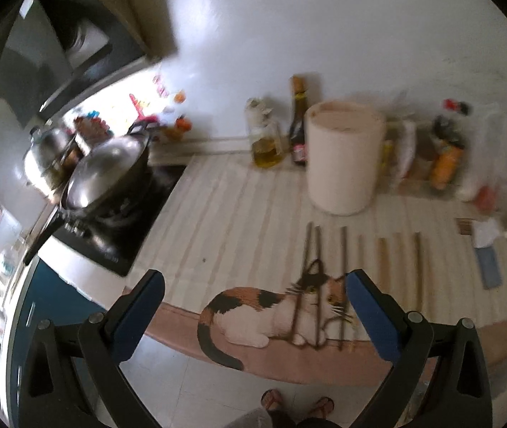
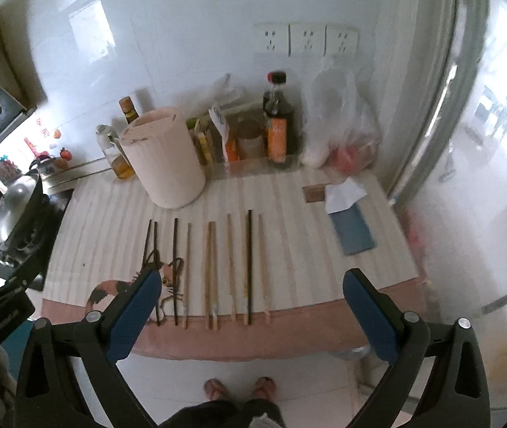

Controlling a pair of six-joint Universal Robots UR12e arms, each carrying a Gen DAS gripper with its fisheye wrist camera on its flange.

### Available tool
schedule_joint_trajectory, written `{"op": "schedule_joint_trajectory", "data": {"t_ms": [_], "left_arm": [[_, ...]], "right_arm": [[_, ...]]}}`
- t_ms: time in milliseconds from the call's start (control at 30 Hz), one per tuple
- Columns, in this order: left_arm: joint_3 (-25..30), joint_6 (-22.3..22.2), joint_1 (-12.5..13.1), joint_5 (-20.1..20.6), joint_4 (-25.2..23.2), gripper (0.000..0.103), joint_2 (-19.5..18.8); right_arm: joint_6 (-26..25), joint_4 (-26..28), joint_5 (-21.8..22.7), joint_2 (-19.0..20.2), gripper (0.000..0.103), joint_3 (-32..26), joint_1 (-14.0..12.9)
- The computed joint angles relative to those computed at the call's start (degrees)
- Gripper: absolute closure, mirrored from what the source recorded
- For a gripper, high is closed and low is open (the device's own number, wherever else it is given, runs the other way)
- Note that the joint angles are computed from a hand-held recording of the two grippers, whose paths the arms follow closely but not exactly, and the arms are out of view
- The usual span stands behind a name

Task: Organize utensils
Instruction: 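Lower both grippers over the chopsticks and close each on one chopstick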

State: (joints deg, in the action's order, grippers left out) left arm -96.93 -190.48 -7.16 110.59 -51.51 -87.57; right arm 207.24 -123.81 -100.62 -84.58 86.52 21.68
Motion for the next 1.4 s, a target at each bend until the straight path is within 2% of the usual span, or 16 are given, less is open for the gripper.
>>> {"op": "schedule_joint_trajectory", "data": {"t_ms": [33,100,200,367,433,500,600,667,800,933,1033,1100,1167,1300,1400], "left_arm": [[-0.17,-0.35,0.51,-0.21,0.29,0.000,-0.64],[-0.13,-0.97,0.86,1.68,-0.30,0.000,-2.24],[0.72,-0.93,1.96,1.16,-2.83,0.000,-4.80],[2.25,0.64,4.66,-4.86,-7.47,0.000,-9.16],[3.21,2.30,5.48,-8.23,-9.04,0.004,-11.24],[4.46,3.53,5.67,-10.70,-10.57,0.011,-13.38],[5.70,6.12,6.21,-14.66,-11.73,0.013,-16.23],[6.52,7.80,6.29,-16.56,-12.58,0.015,-17.85],[7.51,9.58,6.26,-18.46,-13.90,0.034,-19.90],[7.38,9.54,6.38,-19.34,-13.26,0.044,-20.17],[7.26,9.51,6.82,-20.78,-13.09,0.061,-19.80],[7.35,9.52,6.79,-20.72,-13.06,0.077,-19.63],[7.33,9.00,6.82,-20.77,-13.49,0.085,-19.36],[8.93,8.67,6.98,-20.89,-14.89,0.095,-20.06],[10.75,8.75,7.34,-20.95,-15.90,0.098,-21.24]], "right_arm": [[0.14,-0.22,1.37,0.38,0.018,0.46,-0.64],[0.13,-0.53,5.49,1.75,0.039,1.12,-2.17],[-0.58,0.03,8.33,4.21,0.045,1.22,-3.28],[-0.09,2.37,11.78,9.00,0.051,-0.52,-4.32],[0.38,3.64,11.91,10.88,0.053,-1.73,-4.19],[0.99,4.05,13.53,12.49,0.060,-2.60,-4.28],[1.44,4.60,17.11,14.81,0.075,-3.87,-4.71],[1.54,5.95,16.38,16.49,0.075,-5.43,-4.50],[0.91,8.64,15.32,19.53,0.075,-8.64,-4.18],[0.03,13.31,13.20,22.85,0.069,-12.64,-3.83],[-0.34,16.24,12.18,24.85,0.069,-15.10,-3.69],[-1.24,18.05,12.79,25.71,0.068,-16.12,-3.75],[-2.72,19.07,11.87,26.11,0.069,-16.90,-3.38],[-4.67,22.51,9.23,27.27,0.072,-19.31,-2.49],[-5.22,26.62,8.85,28.51,0.072,-22.11,-2.25]]}}
